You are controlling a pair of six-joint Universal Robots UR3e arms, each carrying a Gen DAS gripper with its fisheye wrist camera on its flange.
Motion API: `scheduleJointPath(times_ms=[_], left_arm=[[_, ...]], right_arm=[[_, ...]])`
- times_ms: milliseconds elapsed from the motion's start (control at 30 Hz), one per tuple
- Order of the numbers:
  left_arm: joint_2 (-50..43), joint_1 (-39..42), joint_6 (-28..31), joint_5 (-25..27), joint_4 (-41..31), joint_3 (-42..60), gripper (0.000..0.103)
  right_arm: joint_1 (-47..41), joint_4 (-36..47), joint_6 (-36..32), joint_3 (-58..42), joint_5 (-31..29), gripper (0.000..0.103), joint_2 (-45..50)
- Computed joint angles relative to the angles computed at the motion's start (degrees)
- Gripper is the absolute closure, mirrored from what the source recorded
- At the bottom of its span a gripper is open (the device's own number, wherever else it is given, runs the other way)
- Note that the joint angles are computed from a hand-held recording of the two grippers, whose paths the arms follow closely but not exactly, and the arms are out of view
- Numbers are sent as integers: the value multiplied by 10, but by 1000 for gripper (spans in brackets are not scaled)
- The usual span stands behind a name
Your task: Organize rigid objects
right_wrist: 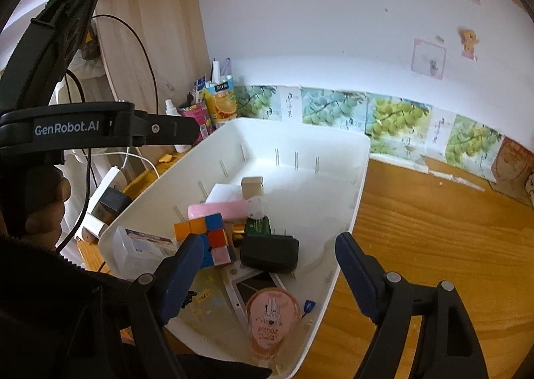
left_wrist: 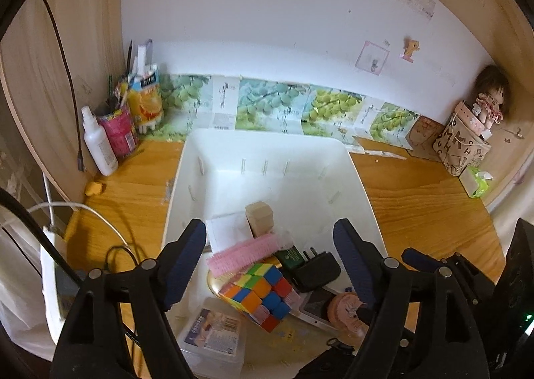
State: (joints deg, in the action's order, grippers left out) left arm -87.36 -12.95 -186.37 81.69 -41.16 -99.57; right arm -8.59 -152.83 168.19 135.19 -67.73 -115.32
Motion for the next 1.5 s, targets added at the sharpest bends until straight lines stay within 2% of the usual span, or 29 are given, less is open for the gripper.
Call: scheduleJointPath(times_ms=[267,500,933,1033,1267,1500], left_arm=[[-44,-29,-58,4,-51,49,22],[-116,-76,-101,47,-111,134,22],[-294,-177,-225,137,-260,405,22],[-341,-203,-259,150,-301,481,22],[-460,-252,-295,177,-414,696,22],[-478,-278,-299,183,-407,737,22]], right_arm=[[-44,106,-36,0,13,21,-32],[-153,190,-111,-11,100,21,-27],[-304,310,-231,-129,212,21,126],[-326,346,-274,-155,220,21,152],[-393,435,-371,-198,225,21,162],[-465,494,-409,-188,216,21,79]])
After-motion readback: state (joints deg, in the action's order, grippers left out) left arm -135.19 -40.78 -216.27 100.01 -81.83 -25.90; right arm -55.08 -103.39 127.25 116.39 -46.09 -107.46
